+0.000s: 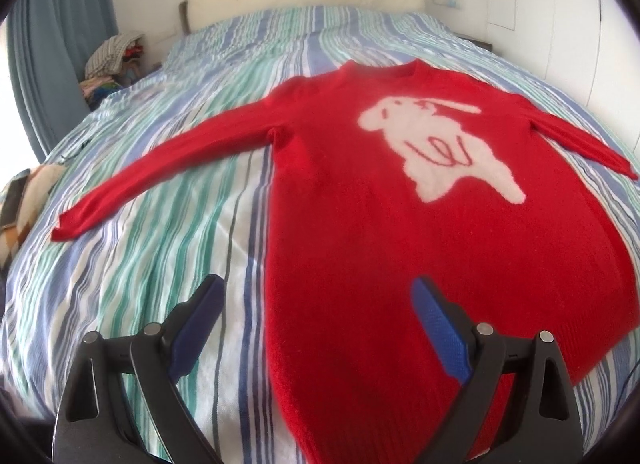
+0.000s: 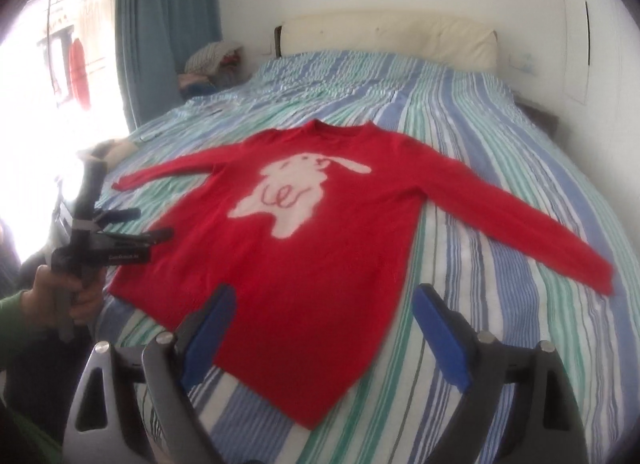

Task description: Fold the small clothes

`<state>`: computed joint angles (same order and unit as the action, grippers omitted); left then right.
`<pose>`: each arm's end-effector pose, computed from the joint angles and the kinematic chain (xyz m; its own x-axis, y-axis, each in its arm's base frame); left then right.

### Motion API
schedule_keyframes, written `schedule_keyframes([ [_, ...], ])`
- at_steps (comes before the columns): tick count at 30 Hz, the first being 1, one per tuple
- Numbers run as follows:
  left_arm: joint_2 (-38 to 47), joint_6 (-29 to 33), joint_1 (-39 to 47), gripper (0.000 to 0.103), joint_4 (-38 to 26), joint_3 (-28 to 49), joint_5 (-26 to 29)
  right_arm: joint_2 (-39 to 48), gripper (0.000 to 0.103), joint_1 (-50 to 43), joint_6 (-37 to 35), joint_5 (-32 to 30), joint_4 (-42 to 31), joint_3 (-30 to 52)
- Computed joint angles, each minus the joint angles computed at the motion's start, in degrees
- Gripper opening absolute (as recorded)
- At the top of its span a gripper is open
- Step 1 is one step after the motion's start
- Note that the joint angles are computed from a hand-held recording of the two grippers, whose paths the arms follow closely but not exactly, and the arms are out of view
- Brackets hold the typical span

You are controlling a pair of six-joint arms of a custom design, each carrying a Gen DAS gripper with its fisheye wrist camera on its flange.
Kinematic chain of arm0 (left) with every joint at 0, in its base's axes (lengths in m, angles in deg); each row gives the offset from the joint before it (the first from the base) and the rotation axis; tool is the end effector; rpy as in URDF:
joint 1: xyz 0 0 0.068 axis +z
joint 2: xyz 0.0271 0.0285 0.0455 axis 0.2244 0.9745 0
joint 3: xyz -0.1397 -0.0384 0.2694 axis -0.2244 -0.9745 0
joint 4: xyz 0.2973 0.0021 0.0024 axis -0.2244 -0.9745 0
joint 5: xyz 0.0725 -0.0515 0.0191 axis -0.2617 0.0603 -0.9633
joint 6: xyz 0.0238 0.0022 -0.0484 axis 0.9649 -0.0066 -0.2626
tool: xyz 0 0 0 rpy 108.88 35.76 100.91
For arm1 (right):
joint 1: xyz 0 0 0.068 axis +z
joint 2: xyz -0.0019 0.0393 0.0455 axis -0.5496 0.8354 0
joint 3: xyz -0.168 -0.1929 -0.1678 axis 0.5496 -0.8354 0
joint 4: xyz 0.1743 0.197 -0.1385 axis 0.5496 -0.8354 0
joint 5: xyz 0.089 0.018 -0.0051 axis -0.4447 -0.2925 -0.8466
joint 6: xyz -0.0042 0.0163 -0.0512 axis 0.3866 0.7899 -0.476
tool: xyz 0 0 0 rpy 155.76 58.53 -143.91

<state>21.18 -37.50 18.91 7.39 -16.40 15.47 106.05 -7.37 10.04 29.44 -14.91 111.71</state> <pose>0.3042 0.0295 0.1577 -0.7104 0.1326 -0.6912 0.0851 0.9911 0.1026 0.2484 0.1190 0.2114 -0.6474 -0.1524 -0.7467 -0.3121 0.9469 0.0773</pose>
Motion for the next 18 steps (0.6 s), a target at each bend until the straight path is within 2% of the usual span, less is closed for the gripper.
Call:
schedule_keyframes([
  [7, 0.0, 0.2, -0.6, 0.095, -0.3, -0.1, -0.9, 10.6, 0.089, -3.3, 5.6, -4.0, -2.4, -0.3],
  [18, -1.8, -1.4, 1.4, 0.095, -0.3, 0.0, 0.2, 7.5, 0.089, -3.1, 7.4, -2.6, -4.0, -4.1],
])
